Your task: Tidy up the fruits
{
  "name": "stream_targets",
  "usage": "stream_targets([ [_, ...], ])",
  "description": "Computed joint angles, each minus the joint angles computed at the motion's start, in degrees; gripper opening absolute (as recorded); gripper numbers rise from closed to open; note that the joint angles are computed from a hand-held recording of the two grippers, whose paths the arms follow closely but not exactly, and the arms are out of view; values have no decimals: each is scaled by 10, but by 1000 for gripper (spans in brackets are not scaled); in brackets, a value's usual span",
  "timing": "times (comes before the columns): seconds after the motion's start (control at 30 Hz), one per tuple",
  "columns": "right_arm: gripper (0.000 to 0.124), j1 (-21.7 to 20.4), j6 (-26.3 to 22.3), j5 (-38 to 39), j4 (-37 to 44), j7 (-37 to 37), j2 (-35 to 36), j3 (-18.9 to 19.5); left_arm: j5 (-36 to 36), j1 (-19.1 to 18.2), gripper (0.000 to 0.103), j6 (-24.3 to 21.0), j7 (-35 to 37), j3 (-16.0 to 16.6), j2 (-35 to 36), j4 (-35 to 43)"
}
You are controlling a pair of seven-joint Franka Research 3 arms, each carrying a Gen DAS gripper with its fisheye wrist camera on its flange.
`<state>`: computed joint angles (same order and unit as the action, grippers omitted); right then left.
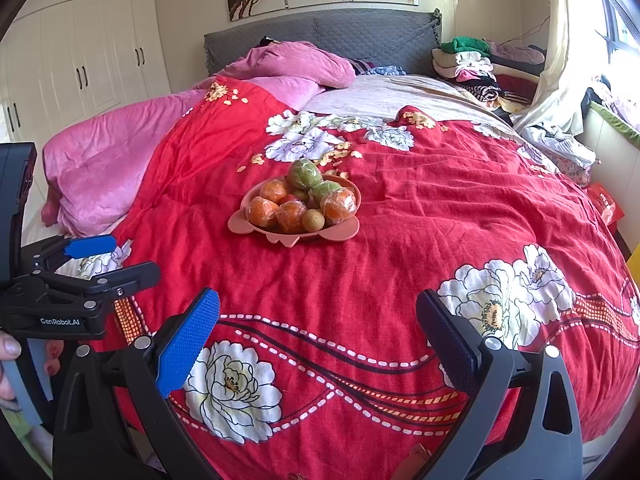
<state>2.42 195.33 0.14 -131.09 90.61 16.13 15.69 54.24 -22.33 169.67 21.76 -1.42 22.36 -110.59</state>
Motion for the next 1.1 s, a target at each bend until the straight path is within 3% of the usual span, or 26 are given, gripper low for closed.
stream_targets([
  [1.1,98,3,-3,5,-2,-4,-2,-3,0,0,93,-4,3,0,-1,0],
])
